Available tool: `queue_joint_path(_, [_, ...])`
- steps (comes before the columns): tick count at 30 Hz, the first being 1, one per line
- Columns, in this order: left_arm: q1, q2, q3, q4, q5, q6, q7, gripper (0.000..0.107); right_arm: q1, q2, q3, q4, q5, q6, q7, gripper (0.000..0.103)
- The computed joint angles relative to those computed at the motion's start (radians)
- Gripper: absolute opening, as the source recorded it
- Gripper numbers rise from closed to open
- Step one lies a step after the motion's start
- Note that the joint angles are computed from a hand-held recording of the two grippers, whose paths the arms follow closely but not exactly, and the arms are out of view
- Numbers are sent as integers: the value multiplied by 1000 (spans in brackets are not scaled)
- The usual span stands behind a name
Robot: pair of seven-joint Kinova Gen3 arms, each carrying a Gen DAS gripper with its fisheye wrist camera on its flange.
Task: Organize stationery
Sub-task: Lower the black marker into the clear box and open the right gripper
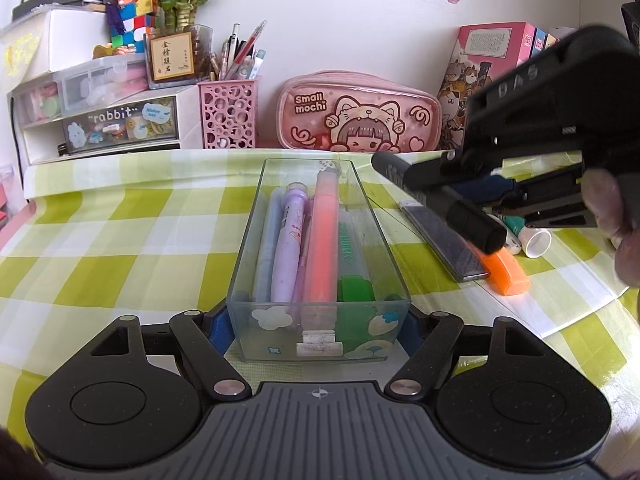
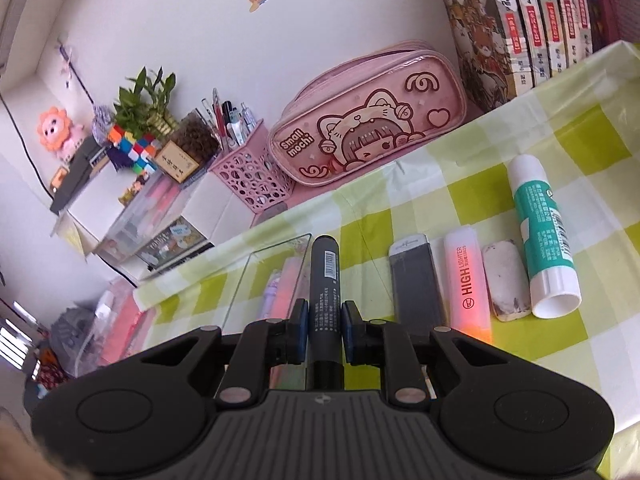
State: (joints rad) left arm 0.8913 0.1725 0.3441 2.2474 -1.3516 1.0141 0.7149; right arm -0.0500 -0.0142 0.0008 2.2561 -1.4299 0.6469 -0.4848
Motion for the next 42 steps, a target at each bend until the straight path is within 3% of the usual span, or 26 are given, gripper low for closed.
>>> queue_joint_path(7, [0, 1, 0, -1, -1, -1, -1, 74, 53, 89, 19, -55, -8, 204, -100, 42])
queue_joint_path(22, [1, 1, 1, 1, -3, -3, -1, 75, -8, 142, -62, -190, 202, 103, -434, 42])
queue_joint_path(27, [0, 0, 0, 1, -3, -4, -1, 75, -17, 144, -82, -202, 237, 84, -452, 42])
queue_joint_path(42, [-1, -1, 0, 2, -4, -6, -1, 75, -1, 179, -96, -241, 256, 167, -434, 43])
